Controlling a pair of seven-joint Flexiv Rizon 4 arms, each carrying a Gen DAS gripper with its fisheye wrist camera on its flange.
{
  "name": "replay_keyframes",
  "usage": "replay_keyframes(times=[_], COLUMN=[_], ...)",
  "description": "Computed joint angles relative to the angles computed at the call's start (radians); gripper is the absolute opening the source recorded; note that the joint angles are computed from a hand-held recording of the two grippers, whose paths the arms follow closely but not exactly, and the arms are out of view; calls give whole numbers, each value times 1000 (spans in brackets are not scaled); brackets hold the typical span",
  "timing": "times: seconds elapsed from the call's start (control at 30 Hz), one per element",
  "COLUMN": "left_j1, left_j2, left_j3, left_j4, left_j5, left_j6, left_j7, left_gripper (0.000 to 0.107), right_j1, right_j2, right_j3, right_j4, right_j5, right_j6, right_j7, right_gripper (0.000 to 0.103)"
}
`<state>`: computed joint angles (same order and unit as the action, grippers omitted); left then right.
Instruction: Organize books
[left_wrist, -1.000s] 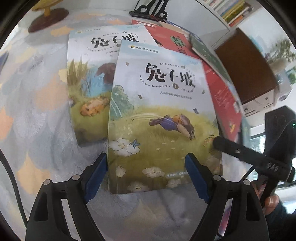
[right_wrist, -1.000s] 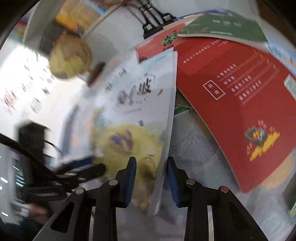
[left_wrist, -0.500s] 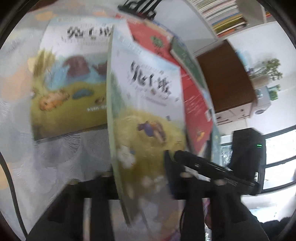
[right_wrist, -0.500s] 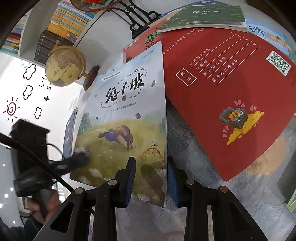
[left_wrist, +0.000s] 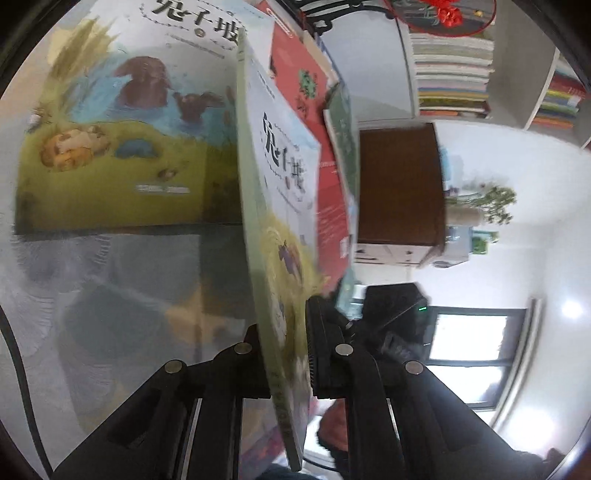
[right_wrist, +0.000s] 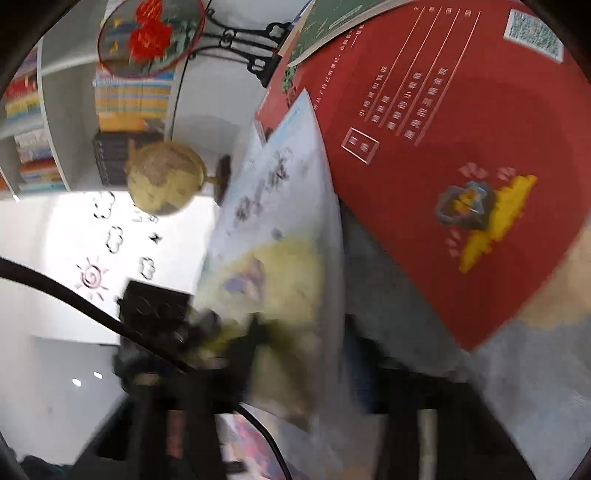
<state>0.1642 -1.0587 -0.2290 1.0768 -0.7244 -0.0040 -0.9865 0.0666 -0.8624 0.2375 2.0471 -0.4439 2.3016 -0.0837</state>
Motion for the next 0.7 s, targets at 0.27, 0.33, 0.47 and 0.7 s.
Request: replay_keyframes(times=[0.27,0.33,0.47,0.7], left_j1=[-88,-93,-64,-18], left_j2=[203,254,304,309], left_j3=[69,67,47,46], left_j4=[216,281,329,305], left_j5=[172,181,131,59], left_j6=[319,407,436,393], left_j7=[271,351,436,470], left_gripper=[10,13,14,16], right_j1=[132,208,344,470], right_j2=[192,232,297,332], right_j3=[-120,-186,-307,-388], right_j4=[-21,-17,-5,-79], right_j5=[-52,-48,-25,4], right_j6=[-472,-534,-586,-702], right_j7=[-216,-269,-335,-410], right_gripper=[23,23,23,23])
